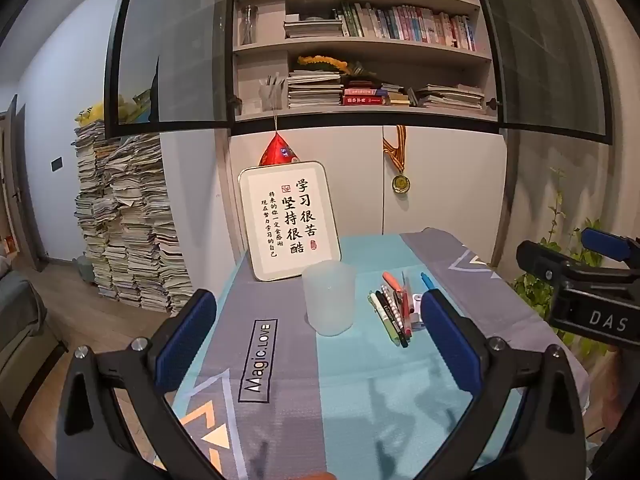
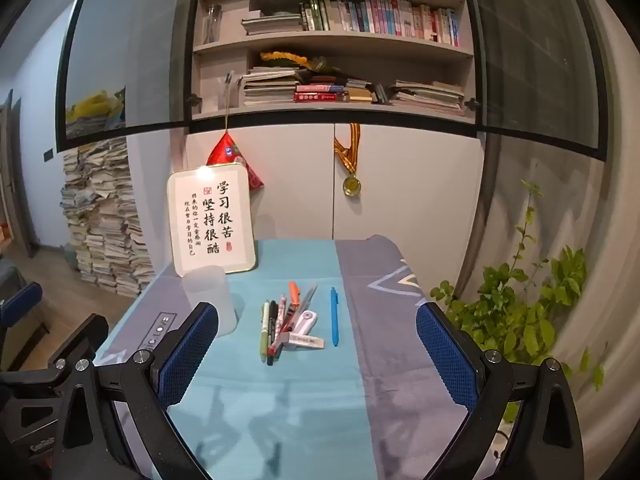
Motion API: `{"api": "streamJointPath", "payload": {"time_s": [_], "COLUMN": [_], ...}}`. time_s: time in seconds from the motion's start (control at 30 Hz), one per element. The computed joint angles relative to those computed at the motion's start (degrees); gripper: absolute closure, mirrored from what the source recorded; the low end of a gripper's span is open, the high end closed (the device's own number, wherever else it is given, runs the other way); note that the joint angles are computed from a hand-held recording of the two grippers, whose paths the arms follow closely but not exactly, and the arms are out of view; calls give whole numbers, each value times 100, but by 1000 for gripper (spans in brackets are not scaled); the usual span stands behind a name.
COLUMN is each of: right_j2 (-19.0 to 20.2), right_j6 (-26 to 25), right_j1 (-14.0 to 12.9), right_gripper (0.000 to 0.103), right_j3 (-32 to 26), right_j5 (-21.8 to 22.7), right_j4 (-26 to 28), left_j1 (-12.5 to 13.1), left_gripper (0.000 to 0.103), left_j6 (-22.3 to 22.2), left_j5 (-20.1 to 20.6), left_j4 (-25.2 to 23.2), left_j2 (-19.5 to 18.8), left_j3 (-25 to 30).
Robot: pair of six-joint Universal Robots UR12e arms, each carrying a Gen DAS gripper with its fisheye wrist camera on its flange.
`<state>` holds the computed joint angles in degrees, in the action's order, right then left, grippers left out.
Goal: Organize stationery
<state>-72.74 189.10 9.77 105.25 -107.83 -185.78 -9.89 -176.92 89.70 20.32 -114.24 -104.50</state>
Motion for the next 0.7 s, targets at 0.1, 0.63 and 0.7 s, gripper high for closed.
{"api": "streamJointPath", "payload": {"time_s": [0.1, 0.63, 0.7], "right_j2": [65, 25, 10], "right_j6": [-39, -67, -49], "right_j1": [19, 78, 67], "right_gripper": [3, 3, 3], "right_j3": [-27, -3, 110], "right_j5": [-91, -283, -250], "right_j4": [-111, -334, -472], "left_j1": [9, 35, 18], "left_gripper": [1, 1, 1], "left_j6": [-52, -218, -112], "left_j5": [-18, -44, -6], "left_j4": [5, 166, 335], "left_j2": [-6, 12, 3], "left_j3": [6, -36, -70]}}
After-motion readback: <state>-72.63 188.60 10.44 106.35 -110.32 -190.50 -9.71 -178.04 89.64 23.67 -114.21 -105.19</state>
